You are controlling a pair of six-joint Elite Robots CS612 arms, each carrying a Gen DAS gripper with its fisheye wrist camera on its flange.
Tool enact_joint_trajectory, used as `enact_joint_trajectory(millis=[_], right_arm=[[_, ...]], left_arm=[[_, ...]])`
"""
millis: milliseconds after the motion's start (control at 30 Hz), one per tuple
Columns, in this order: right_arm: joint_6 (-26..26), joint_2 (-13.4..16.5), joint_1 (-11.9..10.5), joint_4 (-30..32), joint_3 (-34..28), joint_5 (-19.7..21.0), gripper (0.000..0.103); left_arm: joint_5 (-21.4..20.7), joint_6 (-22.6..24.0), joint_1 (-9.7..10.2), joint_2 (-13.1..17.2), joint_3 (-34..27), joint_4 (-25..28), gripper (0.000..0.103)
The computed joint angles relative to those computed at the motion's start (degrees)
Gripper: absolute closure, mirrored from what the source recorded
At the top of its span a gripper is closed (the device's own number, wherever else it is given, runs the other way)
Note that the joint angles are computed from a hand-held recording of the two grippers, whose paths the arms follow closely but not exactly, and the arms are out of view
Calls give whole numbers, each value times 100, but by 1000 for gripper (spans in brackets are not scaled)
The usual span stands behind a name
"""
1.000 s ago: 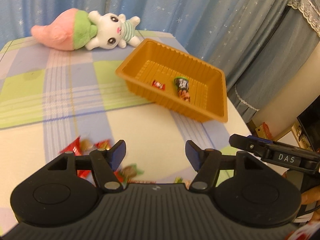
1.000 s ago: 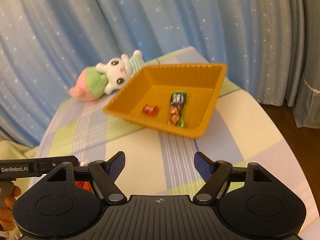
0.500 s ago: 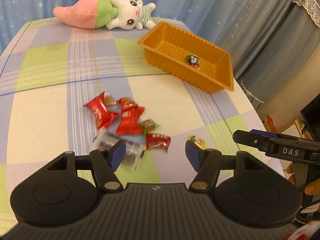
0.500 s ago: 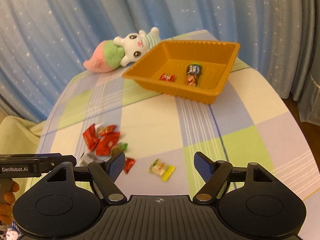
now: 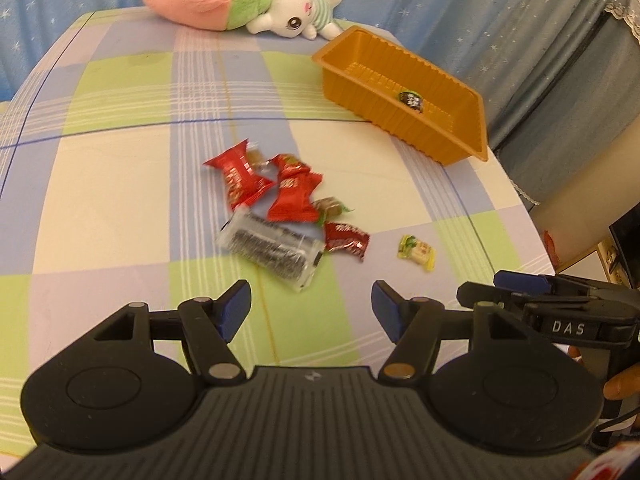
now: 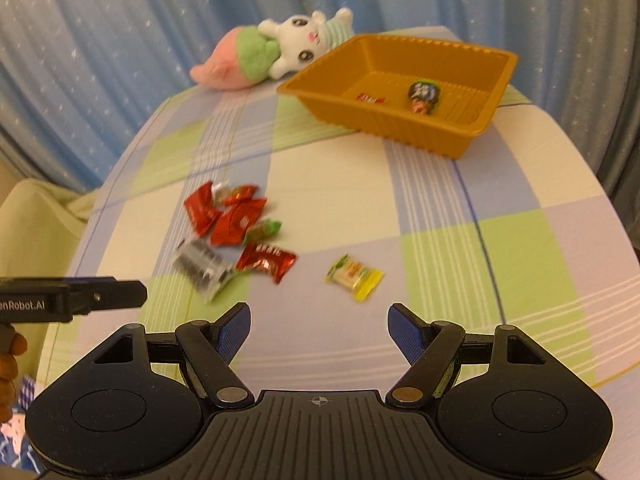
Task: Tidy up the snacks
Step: 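Withdraw both tools from the tray back toward the snack pile, then grasp the yellow candy with the right gripper while the left gripper grasps a red candy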
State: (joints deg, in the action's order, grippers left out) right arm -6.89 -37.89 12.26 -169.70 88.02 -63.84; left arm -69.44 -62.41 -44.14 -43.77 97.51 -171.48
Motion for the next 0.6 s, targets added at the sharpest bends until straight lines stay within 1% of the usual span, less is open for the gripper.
enact_joint_trajectory(millis=[267, 600], right_arm=[[-228, 34, 90, 241, -53, -35, 27], [-382, 122, 163, 388, -182, -38, 28]], left_arm=[[25, -237, -37, -61, 167, 121, 39], [123, -437, -67, -114, 276, 324, 39]])
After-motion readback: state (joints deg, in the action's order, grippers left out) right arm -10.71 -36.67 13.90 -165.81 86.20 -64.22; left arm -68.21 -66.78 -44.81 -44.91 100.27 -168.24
